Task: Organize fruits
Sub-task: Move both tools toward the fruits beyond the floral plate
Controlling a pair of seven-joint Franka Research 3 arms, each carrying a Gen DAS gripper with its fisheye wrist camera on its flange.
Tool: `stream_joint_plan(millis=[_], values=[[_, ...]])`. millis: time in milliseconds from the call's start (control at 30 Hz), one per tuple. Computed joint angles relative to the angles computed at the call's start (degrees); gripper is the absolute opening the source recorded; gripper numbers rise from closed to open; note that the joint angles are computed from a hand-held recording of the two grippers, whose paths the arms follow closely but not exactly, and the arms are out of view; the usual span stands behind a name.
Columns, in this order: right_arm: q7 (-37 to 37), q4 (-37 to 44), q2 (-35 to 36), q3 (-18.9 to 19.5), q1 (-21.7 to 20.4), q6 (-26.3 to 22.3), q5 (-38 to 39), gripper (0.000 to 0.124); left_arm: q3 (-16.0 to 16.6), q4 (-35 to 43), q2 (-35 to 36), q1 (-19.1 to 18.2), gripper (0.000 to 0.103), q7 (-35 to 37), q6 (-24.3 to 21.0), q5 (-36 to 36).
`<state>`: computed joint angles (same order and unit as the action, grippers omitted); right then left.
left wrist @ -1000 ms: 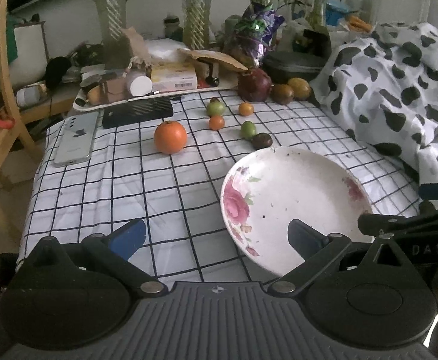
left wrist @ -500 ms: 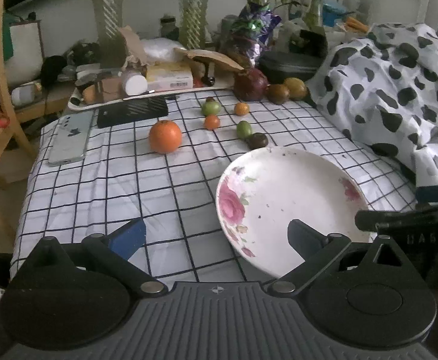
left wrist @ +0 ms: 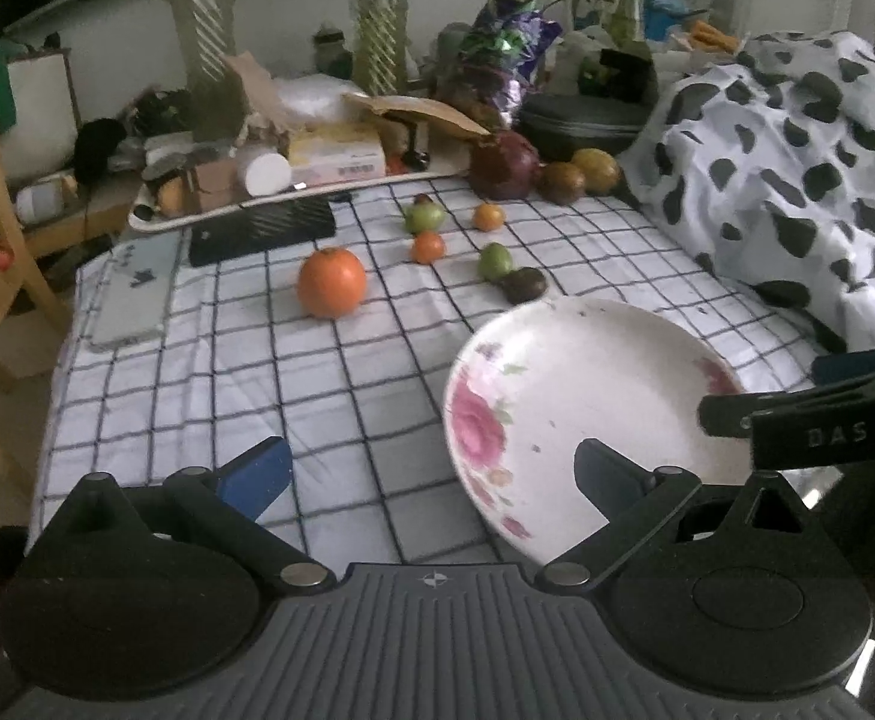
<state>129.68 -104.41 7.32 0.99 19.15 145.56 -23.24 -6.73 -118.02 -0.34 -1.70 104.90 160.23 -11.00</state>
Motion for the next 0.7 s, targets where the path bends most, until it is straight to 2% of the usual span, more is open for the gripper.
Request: stream_joint_plan(millis=[67, 233, 300, 467, 700], values=[[0.9, 0.8, 1.0, -0.4, 0.1, 0.7, -1.6, 0.103, 0.1, 1.3, 1.3, 0.3, 0.102, -1.1, -0.2, 1.9], [-0.4, 4.0, 4.4, -1.6, 1.0, 1.0, -5.4, 0.103, -0.6, 5.5, 4.3, 1.7, 0.102, 1.1, -2.3, -1.2], [-1.7, 5.6, 5.9, -2.1, 1.3, 0.3, -5.9, 0.103, -0.7, 6.7, 5.4, 2.1, 0.102, 0.4, -2.6, 0.2], [-5.9, 9.5, 9.0, -2.3, 1.3, -1.6, -1.1, 0.103, -1.3, 9.3, 7.6, 3.3, 0.102, -0.3, -3.2, 1.7], [-9.8, 11.5, 11.2, -2.8, 0.6, 1.9, 6.6, 0.103, -2.5, 13.1, 10.3, 4.9, 0.102, 1.9, -4.4, 0.7]])
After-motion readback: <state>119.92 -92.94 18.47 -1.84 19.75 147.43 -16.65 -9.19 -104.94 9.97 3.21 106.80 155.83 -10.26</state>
